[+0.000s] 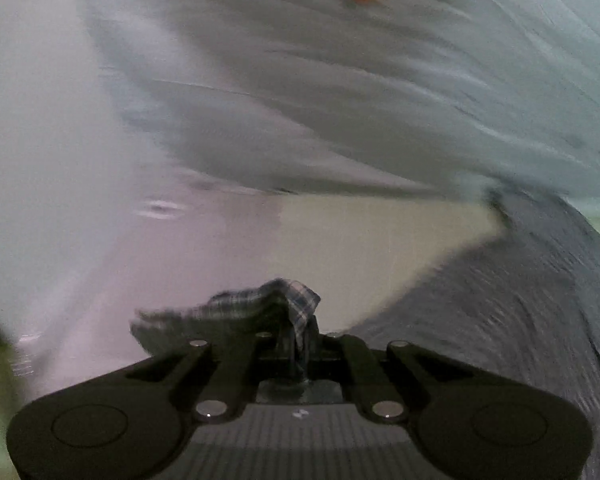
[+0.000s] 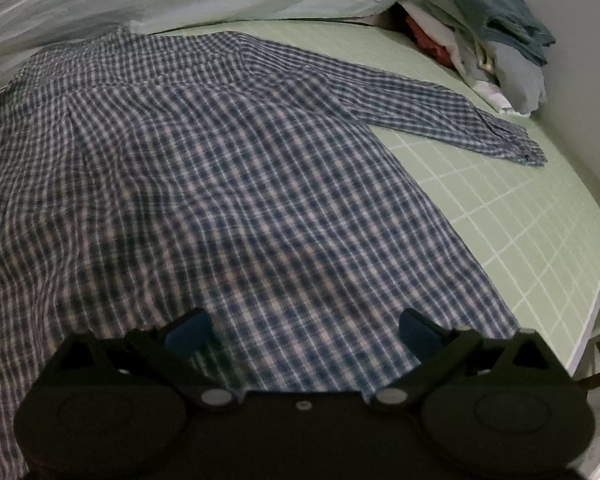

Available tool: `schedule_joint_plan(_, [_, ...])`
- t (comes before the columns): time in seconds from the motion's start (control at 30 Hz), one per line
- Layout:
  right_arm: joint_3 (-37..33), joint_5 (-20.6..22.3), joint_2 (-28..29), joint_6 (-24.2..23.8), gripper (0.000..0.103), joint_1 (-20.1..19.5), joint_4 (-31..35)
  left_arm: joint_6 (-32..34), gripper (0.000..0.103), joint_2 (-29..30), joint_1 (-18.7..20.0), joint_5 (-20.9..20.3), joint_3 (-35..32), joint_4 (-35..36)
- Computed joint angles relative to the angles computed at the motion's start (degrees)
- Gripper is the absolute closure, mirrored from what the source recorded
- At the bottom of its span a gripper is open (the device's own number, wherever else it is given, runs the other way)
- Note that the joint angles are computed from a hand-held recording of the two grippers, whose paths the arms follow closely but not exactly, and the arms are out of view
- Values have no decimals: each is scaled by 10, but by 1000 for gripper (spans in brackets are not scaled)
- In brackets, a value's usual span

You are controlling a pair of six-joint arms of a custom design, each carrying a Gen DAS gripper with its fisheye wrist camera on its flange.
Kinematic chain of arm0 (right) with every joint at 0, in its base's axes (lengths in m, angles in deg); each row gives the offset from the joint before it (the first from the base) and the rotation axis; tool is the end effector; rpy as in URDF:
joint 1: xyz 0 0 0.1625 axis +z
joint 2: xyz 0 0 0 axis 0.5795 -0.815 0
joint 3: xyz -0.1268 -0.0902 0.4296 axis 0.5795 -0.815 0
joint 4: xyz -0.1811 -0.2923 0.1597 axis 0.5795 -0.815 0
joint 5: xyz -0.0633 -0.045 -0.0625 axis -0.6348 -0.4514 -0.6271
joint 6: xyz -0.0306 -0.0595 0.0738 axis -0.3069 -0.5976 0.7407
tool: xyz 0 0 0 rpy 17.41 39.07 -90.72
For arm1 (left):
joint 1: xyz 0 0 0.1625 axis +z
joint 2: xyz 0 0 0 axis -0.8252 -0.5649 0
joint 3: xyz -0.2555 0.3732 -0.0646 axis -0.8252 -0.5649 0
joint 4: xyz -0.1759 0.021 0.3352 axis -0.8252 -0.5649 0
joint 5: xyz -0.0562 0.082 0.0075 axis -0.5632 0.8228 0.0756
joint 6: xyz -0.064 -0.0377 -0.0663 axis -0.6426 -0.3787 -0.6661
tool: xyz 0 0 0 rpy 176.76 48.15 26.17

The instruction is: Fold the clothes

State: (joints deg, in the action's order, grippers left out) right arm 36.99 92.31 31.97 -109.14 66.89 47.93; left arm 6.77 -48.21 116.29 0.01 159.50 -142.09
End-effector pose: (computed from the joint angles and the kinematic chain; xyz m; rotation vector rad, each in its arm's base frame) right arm 0.1521 -0.5221 0.1405 -0.4642 -1.8400 0.8042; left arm -0.1811 -0.7462 0.2292 0.5641 2.2038 -0.8289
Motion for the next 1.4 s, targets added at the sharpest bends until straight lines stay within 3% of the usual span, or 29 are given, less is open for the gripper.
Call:
schedule_joint_plan(0.07, [-4,1,3,-2,1,0,1,-42,91,10,14,-44,-12,88])
schedule_joint_plan(0.17, [-12,0,10,16,1,2,13,-112,84,13,26,-76,-23,184])
schedule_joint_plan(0.2, [-11,-1,9,18,1,2,13,-123,79,8,26,-84,-16,185])
schedule_joint_plan(0.27, [-2,-2,5,13,0,2,1,-133,54,-15,29,-111,9,158])
schedule_joint_plan(0.37, [10,-8,-4,12,0,-1,-22,-159,39,-51,37,-151,32,109])
schedule_joint_plan(0.43, [12,-12,-6,17,0,-2,-27,-183,36,-63,44,-166,32,81])
schedule_joint_plan(0.53, [12,-15,-7,11,0,-4,-40,-226,34,-56,60,-155,2,80])
schedule_joint_plan(0.73, [8,-21,-7,-11,0,-5,-56,-300,34,-1,88,-166,-104,196])
schedule_joint_plan(0.8, [7,-19,-7,-21,0,-5,-59,-317,36,18,89,-156,-128,219])
schedule_joint_plan(0.83, [7,-18,-7,-25,0,-5,-61,-324,44,22,89,-150,-133,225])
schedule_joint_plan(0.87, [8,-20,-8,-25,0,-5,-61,-332,68,24,88,-144,-134,227])
schedule_joint_plan(0.93, [10,-23,-10,-25,0,-6,-63,-348,100,25,87,-134,-134,226])
schedule_joint_plan(0.97, [11,-24,-11,-25,0,-6,-63,-354,101,21,84,-123,-125,209])
schedule_joint_plan(1.07, [13,-27,-14,-40,0,-8,-73,-318,102,10,58,5,-88,133])
schedule_joint_plan(1.17, [14,-27,-16,-57,0,-8,-84,-218,101,11,31,161,-65,16])
schedule_joint_plan(1.23, [16,-27,-17,-71,0,-9,-95,-137,101,20,21,238,-66,-77])
schedule_joint_plan(1.33, [22,-32,-23,-89,0,-11,-112,-85,101,19,18,299,-67,-124])
schedule_joint_plan(1.4, [29,-40,-30,-96,0,-13,-123,-142,101,0,22,319,-42,-73])
